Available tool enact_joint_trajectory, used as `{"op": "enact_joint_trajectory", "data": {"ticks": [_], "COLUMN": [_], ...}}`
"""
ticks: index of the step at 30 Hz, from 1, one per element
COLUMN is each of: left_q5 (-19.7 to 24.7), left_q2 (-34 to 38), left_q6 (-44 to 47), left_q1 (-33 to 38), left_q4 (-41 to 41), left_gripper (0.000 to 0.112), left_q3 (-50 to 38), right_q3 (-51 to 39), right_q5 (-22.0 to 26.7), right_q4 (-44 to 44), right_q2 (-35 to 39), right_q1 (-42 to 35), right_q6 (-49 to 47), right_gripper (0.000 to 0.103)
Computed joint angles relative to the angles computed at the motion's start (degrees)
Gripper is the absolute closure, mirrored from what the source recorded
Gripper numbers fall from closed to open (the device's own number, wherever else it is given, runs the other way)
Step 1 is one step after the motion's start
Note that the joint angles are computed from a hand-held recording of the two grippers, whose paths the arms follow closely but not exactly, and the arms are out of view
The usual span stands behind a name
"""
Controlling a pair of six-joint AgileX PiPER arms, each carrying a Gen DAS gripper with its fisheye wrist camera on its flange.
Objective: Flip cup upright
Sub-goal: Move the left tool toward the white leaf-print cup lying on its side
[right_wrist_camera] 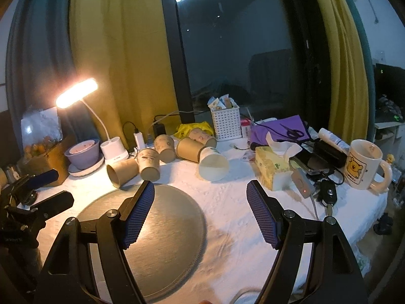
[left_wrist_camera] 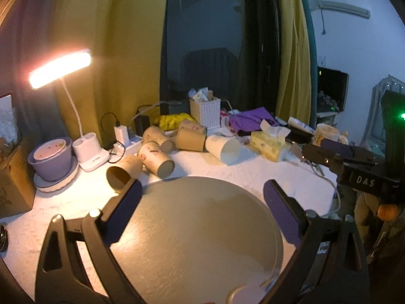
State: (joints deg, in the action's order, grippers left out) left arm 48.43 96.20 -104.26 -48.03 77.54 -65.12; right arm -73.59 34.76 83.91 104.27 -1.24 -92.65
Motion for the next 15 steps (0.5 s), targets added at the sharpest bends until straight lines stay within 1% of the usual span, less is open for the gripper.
{"op": "enact_joint_trajectory", "data": {"ticks": [3, 6, 8, 12, 15], "left_q5": [-2.7, -5.8, -6.6, -6.4, -4.1], "left_q2": [5.4, 11.1, 15.4, 24.2, 31.0], "left_q6": [8.0, 16.4, 22.1, 33.7, 42.2], "left_q1": [3.9, 8.0, 10.1, 14.3, 16.8], "left_q4": [-6.1, -13.7, -18.6, -29.2, -36.7], "left_gripper": [0.015, 0.015, 0.015, 0.015, 0.015], "left_q3": [-8.3, -17.0, -23.5, -37.2, -49.1], "right_q3": [-7.8, -16.8, -22.7, -35.9, -48.0], "right_q5": [2.1, 3.0, 3.4, 5.0, 7.2], "right_q4": [-4.8, -10.3, -13.8, -21.4, -27.8], "right_q2": [6.1, 12.2, 16.0, 23.7, 30.1], "right_q1": [-0.8, -1.0, -0.9, -0.5, -0.1], "right_q6": [3.7, 9.0, 12.7, 21.1, 29.2], "right_gripper": [0.025, 0.025, 0.025, 0.025, 0.025]}}
